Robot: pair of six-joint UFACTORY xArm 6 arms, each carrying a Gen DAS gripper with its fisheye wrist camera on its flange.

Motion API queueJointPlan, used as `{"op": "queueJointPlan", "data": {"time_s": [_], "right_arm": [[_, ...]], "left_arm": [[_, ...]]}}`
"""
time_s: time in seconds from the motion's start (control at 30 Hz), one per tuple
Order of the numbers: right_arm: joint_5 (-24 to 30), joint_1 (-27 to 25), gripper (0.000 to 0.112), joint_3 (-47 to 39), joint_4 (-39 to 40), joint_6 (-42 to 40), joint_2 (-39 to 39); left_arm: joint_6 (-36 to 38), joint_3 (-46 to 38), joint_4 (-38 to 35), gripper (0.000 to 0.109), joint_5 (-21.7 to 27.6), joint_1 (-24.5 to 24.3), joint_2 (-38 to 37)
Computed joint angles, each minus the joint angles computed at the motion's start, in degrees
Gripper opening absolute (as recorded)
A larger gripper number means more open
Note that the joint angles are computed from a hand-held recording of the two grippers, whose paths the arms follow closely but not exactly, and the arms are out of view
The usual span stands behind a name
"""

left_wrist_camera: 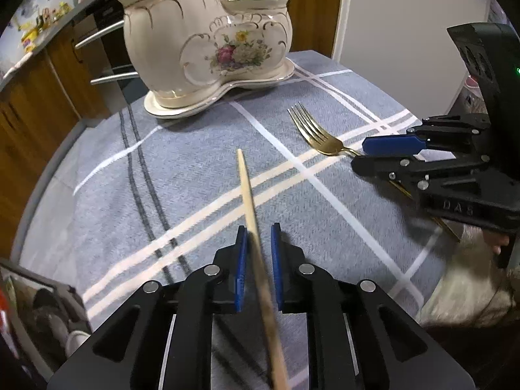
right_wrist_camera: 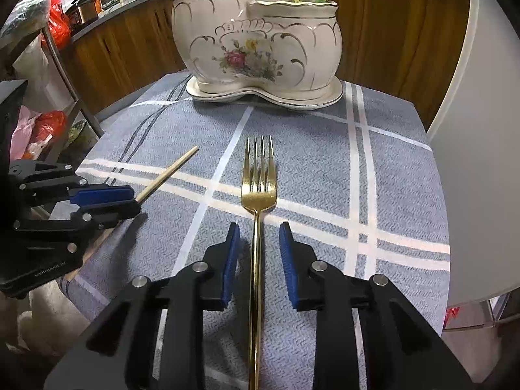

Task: Organize utensils
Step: 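Drop the chopstick in the tall pot while the right tool drops the fork in the short pot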

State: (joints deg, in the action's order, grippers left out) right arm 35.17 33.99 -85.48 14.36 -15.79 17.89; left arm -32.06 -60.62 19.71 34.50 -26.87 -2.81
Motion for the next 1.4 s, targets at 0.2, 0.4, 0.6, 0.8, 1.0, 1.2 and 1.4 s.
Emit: {"op": "queueJointPlan", "data": {"time_s": [0.2, 0.4, 0.6, 0.8, 1.0, 1.2, 1.4], "right_arm": [[-1.98, 0.35, 0.005, 0.75, 0.27, -1.47, -0.05], [-4.47, 0.01, 0.005, 2.28, 6.42, -5.45, -1.47], [-11.02, 0.37, 0.005, 3.62, 17.58, -15.32, -4.42], [-20.66, 2.17, 0.005, -0.86, 28.78, -25.53, -3.46], [-27.00, 2.94, 0.005, -15.58, 38.12, -30.27, 4.52], [-24.46, 1.38, 0.005, -30.08, 28.96, -19.82, 12.63], [-23.47, 0.83, 0.005, -38.86, 27.99, -16.75, 18.13]], "left_arm": [[-5.27, -0.19, 5.23, 0.007, -1.09, 0.61, 0.74], [-2.99, 2.83, 3.23, 0.006, -6.25, 2.00, -1.38], [-5.50, 7.39, 7.50, 0.006, -13.43, 4.28, -8.14], [-13.62, 5.10, 17.86, 0.006, -21.00, 8.37, -10.36], [-27.59, -6.74, 31.13, 0.006, -28.22, 13.84, -3.56], [-48.59, -23.40, 49.58, 0.006, -31.49, 17.43, 6.96], [-65.02, -35.22, 65.57, 0.006, -27.24, 16.80, 14.96]]}}
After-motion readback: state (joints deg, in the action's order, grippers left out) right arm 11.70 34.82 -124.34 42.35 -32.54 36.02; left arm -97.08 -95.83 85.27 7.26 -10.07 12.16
